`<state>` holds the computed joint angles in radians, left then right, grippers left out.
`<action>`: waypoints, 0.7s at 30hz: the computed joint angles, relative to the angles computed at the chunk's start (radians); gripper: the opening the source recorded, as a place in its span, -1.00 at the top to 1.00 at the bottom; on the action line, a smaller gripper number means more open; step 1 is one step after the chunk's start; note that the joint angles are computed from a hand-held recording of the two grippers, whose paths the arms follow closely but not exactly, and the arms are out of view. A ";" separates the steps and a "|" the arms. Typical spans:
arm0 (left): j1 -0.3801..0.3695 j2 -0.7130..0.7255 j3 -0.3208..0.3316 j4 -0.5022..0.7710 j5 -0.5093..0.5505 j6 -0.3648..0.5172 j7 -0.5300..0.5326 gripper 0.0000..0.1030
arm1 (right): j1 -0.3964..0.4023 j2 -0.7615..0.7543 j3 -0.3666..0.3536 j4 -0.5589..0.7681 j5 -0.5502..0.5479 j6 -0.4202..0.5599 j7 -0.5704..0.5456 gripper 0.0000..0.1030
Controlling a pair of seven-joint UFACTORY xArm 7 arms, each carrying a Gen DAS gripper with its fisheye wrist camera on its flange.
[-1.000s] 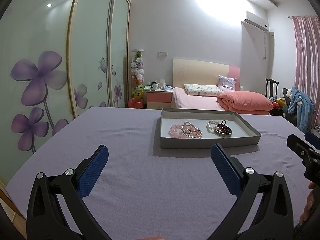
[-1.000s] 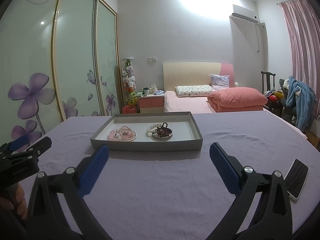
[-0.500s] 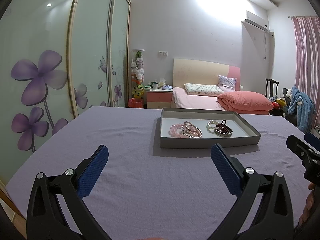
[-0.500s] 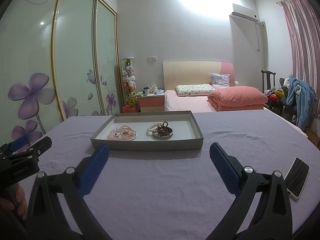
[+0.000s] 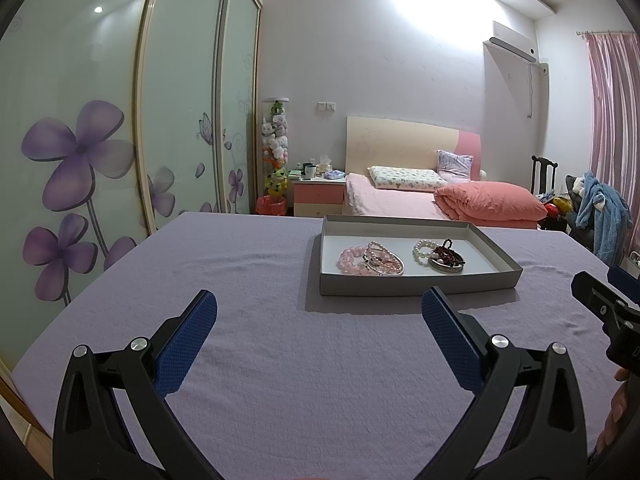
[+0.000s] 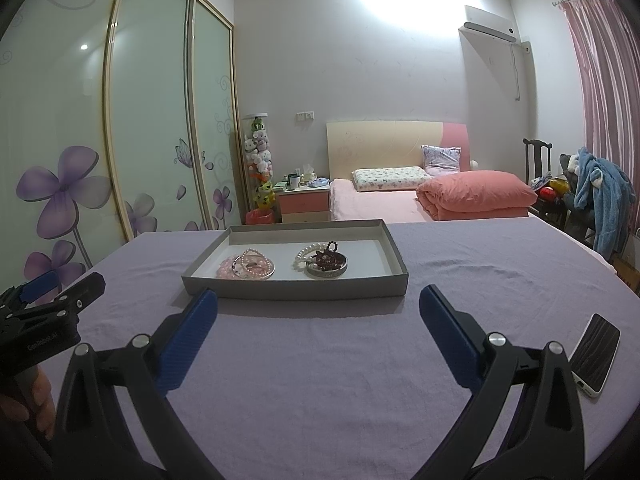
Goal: Organize jewelry
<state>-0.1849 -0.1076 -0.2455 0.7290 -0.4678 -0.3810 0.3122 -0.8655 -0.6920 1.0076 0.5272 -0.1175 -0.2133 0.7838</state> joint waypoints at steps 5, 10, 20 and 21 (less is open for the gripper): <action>0.001 0.000 -0.002 0.001 -0.005 0.000 0.005 -0.97 | -0.001 -0.005 0.010 -0.002 0.002 0.000 0.008 -0.92; -0.003 0.001 0.006 -0.002 0.011 -0.002 -0.007 -0.97 | -0.001 -0.012 0.016 -0.004 0.004 0.003 0.017 -0.92; -0.002 0.000 0.004 -0.002 0.011 -0.001 -0.007 -0.97 | -0.001 -0.006 0.011 -0.002 -0.003 0.002 0.016 -0.92; -0.005 -0.001 0.008 -0.005 0.020 -0.001 -0.014 -0.97 | -0.001 -0.005 0.010 -0.001 -0.004 0.002 0.015 -0.92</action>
